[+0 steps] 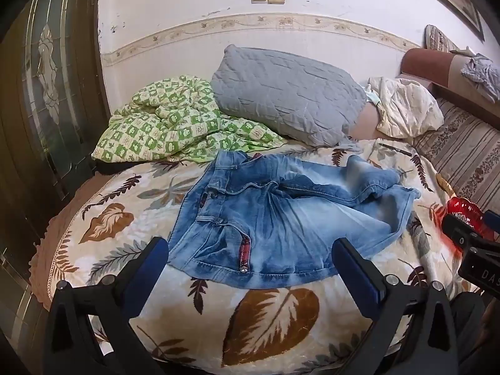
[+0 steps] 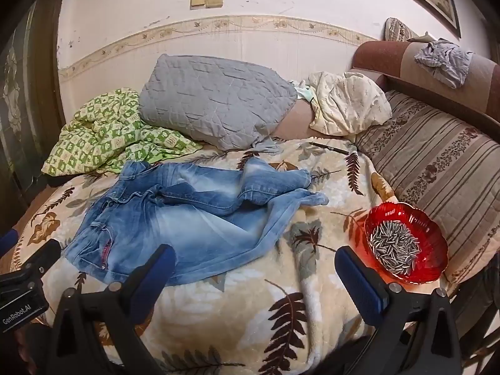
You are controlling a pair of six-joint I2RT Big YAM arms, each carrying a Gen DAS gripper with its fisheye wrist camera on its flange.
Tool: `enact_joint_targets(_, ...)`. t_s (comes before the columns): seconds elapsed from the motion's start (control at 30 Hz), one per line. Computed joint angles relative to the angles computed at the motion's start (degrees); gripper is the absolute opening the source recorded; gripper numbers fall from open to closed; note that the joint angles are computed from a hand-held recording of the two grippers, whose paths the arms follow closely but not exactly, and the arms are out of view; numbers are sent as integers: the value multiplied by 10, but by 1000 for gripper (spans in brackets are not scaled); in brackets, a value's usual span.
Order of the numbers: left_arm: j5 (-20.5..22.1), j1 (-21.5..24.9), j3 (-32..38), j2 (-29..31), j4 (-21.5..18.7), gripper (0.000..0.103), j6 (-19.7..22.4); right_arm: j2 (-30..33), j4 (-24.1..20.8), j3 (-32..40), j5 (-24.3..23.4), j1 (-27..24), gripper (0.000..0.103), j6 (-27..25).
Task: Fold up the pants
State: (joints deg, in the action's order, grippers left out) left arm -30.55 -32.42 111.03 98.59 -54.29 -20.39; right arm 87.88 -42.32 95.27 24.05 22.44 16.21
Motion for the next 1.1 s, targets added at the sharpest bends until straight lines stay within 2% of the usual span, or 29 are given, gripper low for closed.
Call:
enact_joint_targets(0.4, 5, -1, 3, 7, 11, 103, -4, 5, -4, 6, 0, 0, 103, -2)
enact_joint_targets(0.8, 8, 5, -14, 5, 29, 103, 9, 16, -6, 13, -7, -5, 103, -1)
enact_joint_targets(0.97, -8, 4, -9, 13, 28, 103, 31, 17, -6, 12, -11, -8, 103, -1)
enact_joint_targets(1.03, -28, 3, -11, 13, 34, 103, 54, 19, -8, 13, -12, -8, 103, 1)
enact_joint_targets(1.1, -4, 5, -12, 12, 33, 103, 25, 19, -8, 13, -13, -9, 103, 1)
